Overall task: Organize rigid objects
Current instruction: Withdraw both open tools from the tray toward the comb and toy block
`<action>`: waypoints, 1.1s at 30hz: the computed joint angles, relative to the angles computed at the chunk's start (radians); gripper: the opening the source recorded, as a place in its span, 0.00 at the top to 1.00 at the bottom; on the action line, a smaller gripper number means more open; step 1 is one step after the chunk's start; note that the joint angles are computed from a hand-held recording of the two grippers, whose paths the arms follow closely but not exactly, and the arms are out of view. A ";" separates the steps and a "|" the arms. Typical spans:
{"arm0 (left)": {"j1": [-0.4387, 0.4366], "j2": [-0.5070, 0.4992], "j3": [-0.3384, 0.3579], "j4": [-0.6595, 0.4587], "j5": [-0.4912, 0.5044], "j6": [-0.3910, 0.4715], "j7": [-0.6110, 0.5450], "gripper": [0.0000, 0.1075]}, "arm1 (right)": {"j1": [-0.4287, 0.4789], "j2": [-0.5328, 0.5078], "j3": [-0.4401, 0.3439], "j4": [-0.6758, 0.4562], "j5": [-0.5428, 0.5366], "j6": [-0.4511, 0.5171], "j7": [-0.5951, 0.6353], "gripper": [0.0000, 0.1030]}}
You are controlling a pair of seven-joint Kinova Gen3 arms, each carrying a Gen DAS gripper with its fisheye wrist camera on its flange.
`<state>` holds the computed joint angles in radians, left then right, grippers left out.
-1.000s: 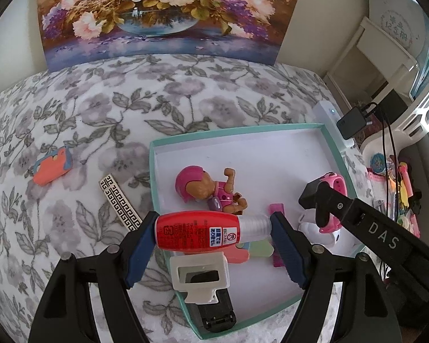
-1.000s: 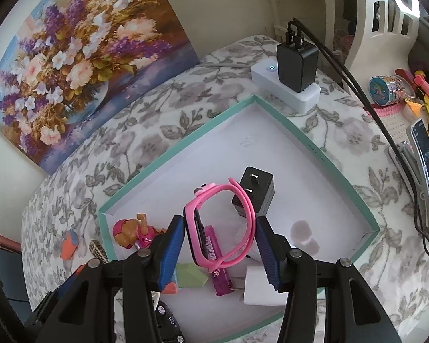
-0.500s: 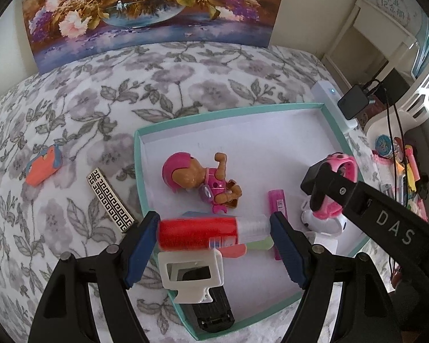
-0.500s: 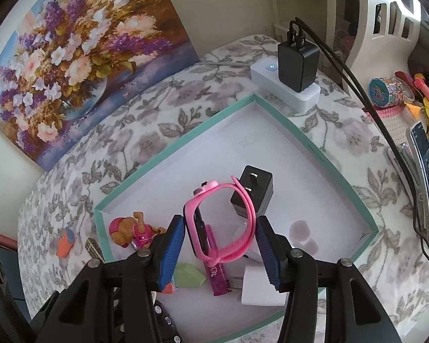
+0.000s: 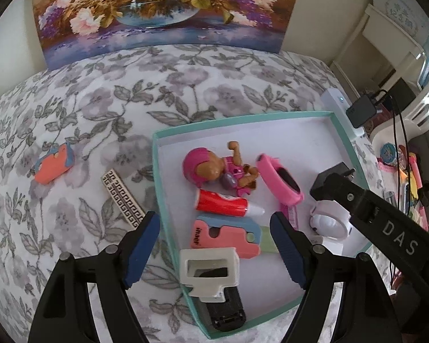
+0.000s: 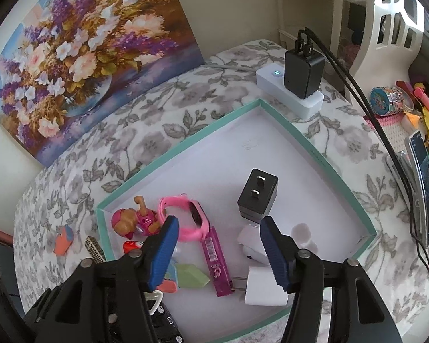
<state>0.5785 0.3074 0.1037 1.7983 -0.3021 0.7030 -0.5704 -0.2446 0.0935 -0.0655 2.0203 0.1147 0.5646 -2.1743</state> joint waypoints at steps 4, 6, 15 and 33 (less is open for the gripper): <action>-0.029 -0.018 -0.014 0.026 0.012 0.002 0.009 0.25 | -0.023 -0.001 -0.006 -0.004 0.039 0.004 -0.037 0.39; -0.050 -0.034 -0.024 0.048 0.015 -0.002 0.024 0.24 | -0.039 0.000 -0.012 -0.010 0.062 0.009 -0.057 0.39; -0.178 -0.140 -0.071 0.181 -0.045 0.029 0.182 0.14 | -0.155 0.020 -0.049 -0.042 0.171 0.027 -0.172 0.37; -0.486 -0.355 -0.048 0.385 -0.113 0.065 0.375 0.06 | -0.398 0.112 -0.080 -0.128 0.316 0.037 -0.308 0.00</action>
